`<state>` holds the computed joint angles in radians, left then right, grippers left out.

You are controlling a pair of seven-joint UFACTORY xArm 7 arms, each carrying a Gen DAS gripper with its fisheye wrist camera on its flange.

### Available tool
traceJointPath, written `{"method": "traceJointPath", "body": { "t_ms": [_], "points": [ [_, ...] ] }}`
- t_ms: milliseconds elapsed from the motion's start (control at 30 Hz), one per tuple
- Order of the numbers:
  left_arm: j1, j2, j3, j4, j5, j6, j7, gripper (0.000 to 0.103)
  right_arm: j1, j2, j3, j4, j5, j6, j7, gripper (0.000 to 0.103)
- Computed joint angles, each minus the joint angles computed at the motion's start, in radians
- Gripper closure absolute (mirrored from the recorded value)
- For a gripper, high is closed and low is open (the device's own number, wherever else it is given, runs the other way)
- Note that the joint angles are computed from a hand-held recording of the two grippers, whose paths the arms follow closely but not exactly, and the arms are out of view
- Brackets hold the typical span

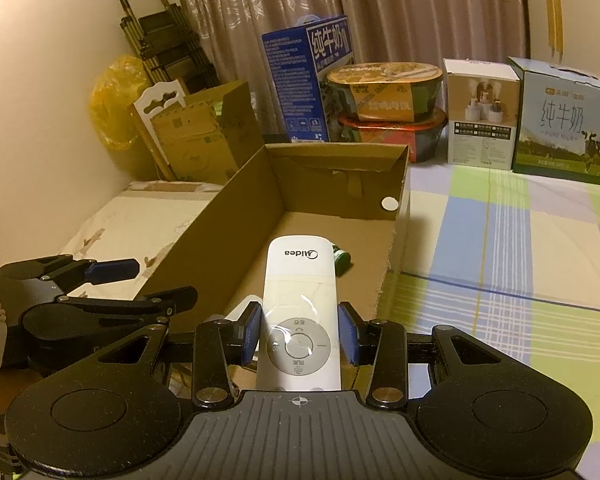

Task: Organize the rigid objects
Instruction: 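Open the left tool to drop the adapter while the right tool releases the remote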

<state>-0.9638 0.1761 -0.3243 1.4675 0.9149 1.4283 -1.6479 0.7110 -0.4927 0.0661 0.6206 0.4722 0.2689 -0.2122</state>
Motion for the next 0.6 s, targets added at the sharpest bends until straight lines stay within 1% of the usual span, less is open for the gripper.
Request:
{"method": "traceJointPath", "body": {
  "t_ms": [600],
  "points": [
    [-0.003,0.011,0.008,0.007,0.006,-0.019,0.003,0.036,-0.005,0.004,-0.002,-0.005,-0.008,-0.01,0.013,0.065]
  ]
}}
